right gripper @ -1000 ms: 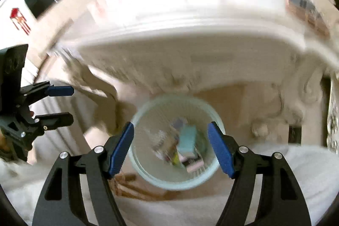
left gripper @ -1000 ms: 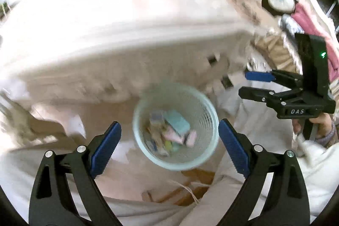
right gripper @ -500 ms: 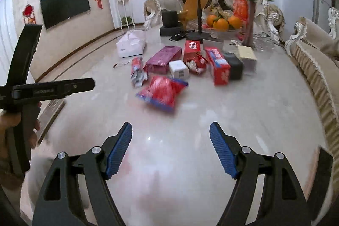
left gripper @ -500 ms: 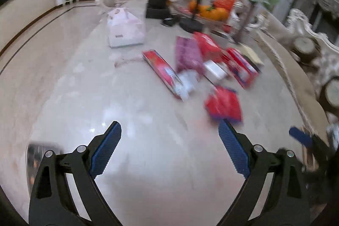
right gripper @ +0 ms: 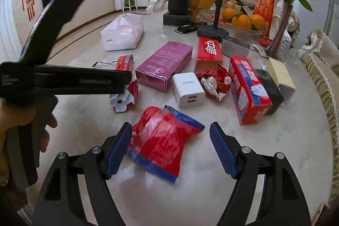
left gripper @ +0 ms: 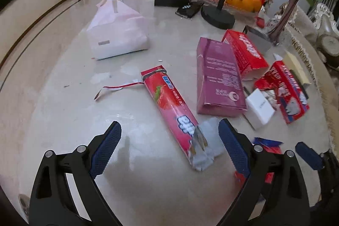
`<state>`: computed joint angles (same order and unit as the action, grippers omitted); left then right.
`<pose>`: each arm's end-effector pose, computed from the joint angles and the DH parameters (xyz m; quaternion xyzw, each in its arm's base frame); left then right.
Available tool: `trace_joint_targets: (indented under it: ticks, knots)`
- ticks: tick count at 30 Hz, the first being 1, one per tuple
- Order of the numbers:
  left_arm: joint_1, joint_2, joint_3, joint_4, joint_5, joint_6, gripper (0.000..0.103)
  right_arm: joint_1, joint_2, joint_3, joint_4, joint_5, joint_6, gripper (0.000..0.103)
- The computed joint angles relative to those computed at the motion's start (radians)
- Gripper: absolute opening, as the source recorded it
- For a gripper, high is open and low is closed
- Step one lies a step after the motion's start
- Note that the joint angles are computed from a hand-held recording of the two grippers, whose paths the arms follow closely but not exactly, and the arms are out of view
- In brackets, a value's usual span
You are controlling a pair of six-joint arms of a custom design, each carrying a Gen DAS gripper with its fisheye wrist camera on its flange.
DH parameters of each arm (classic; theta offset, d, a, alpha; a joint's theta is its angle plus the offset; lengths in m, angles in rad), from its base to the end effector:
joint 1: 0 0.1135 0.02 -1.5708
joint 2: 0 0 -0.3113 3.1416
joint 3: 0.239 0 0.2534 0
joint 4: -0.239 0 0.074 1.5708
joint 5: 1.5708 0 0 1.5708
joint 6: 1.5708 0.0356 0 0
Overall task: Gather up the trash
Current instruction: 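Grasp the strawberry biscuit tube with the left tool while the right tool grasps the red snack bag, then carry the tube and snack bag to the wastebasket and open both tools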
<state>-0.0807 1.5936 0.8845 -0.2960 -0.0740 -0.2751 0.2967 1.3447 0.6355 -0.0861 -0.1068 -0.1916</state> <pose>0.3109 -0.0225 0.2175 -0.1034 0.9541 -0.0144 0.2808 0.2406 0.0775 0.2240 -0.2430 0.8921 0.0692 0.3745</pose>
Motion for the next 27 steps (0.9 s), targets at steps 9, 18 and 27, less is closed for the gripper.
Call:
trace_joint_targets:
  ticks: [9,18,27]
  knots:
    - [0.003,0.054,0.016,0.026,-0.024,0.01,0.09,-0.012,0.078,0.025,0.04,-0.009,-0.002,0.072]
    - [-0.01,0.081,0.021,0.02,-0.046,0.032,0.087,-0.016,0.097,0.041,0.004,-0.032,-0.007,0.07]
    - [0.052,0.0,-0.054,0.07,0.015,0.126,0.029,-0.074,0.022,0.009,-0.051,-0.162,0.038,0.039]
